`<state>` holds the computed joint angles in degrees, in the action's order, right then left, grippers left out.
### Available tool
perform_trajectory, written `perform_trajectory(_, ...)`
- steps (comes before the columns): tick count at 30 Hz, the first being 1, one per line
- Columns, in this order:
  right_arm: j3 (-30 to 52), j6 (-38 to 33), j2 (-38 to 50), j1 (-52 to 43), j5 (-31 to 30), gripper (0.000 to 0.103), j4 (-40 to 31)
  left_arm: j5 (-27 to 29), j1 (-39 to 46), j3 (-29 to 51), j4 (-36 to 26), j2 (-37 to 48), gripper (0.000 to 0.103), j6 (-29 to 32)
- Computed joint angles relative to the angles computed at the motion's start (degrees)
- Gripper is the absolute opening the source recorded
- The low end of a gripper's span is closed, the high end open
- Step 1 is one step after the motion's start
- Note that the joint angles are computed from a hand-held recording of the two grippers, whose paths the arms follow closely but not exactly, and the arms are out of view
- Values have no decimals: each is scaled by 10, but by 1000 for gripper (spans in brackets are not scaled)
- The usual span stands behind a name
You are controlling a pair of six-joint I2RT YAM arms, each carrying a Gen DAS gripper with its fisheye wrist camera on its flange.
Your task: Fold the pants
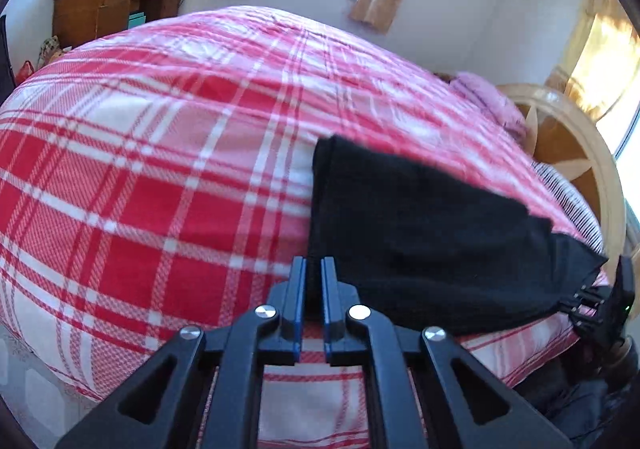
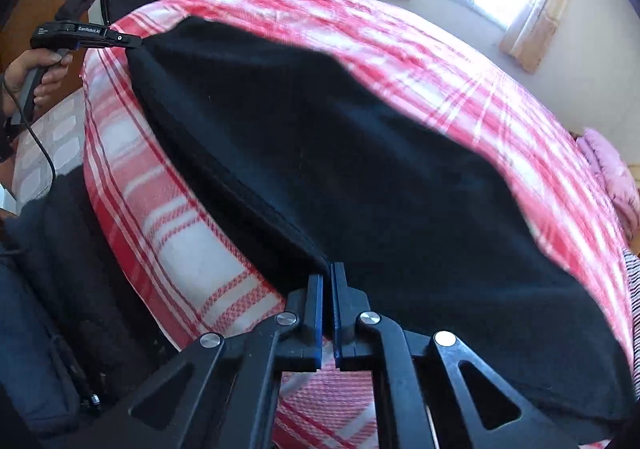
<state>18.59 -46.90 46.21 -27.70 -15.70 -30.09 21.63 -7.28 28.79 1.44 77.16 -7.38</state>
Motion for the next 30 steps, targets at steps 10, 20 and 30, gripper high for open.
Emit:
perform_trajectory(10, 25, -50, 19, -74, -60, 12, -46, -33, 61, -13, -65, -75, 11, 75)
perform_trajectory(20, 136, -186, 121, -380, -170, 28, -107, -89, -12, 7, -82, -140, 13, 54)
perform_trajectory(30, 460, -24, 401, -629, -241, 38, -142, -156, -387, 207, -66, 80, 19, 21)
